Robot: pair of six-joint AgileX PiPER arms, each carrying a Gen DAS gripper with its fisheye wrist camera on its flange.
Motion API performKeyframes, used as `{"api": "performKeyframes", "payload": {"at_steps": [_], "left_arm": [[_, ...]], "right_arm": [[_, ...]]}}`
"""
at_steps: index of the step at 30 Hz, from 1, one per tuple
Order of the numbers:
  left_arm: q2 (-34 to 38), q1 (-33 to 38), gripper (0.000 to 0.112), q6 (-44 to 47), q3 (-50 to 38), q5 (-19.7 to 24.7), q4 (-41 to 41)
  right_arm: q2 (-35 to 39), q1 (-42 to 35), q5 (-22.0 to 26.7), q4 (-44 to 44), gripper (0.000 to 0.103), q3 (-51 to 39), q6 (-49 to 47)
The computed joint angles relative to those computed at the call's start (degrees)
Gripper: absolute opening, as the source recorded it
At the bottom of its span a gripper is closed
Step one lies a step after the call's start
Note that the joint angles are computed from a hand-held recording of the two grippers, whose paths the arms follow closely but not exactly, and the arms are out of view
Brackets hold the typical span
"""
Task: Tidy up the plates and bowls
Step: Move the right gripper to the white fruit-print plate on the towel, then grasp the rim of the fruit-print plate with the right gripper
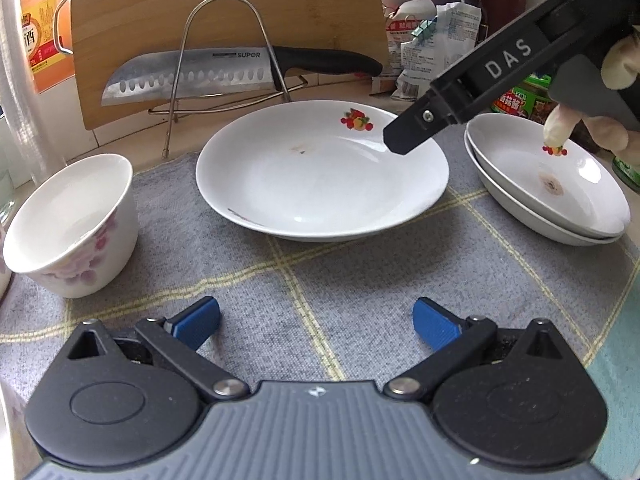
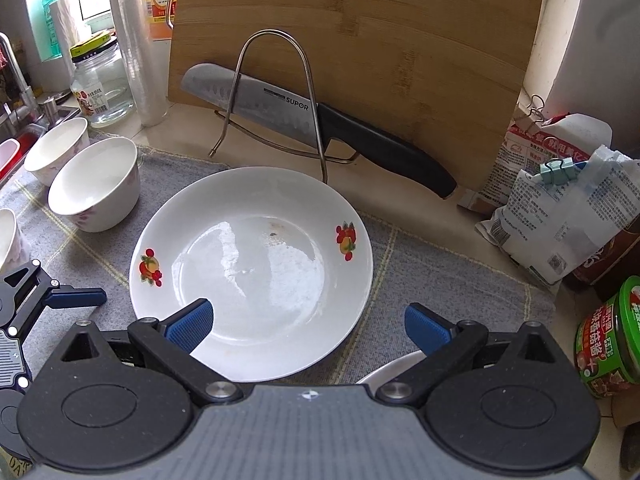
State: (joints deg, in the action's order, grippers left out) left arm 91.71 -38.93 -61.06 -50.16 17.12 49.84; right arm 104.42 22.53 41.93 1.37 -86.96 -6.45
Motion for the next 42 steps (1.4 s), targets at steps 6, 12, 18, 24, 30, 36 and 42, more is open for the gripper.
{"api": "performKeyframes", "payload": {"at_steps": [6,12,18,24,30,36,42], "left_arm": [[1.5,1.4,0.103,1.2,-1.1,-2.0,0.0],[2.5,2.3,0.103,-0.7,-1.7,-3.2,2.4],[3.3,2.8,0.103,-5.3,-2.0,-3.9,7.2],[4.0,3.3,0.103,-9.2,-2.2,-4.9,11.7],[4.4,3.6,0.103,-15.0,-2.0,-5.8,17.7],[4.9,3.7,0.103,-15.9,-2.5,-5.7,18.6],[5.4,4.3,0.103,-12.3,-3.2,-6.5,15.9]], "right_arm": [[3.2,-0.4,2.7,1.1,0.103,-4.0,-1.7],[7.1,-1.6,6.1,3.6,0.103,-9.3,-4.6],[11.6,-2.4,10.3,5.0,0.103,-15.5,-6.8],[16.4,-2.7,14.2,6.0,0.103,-22.0,-8.8],[20.0,-2.8,17.3,7.0,0.103,-26.9,-9.8],[23.5,-3.0,20.1,8.1,0.103,-31.8,-10.4],[25.3,-3.1,21.6,8.9,0.103,-34.8,-11.4]]}}
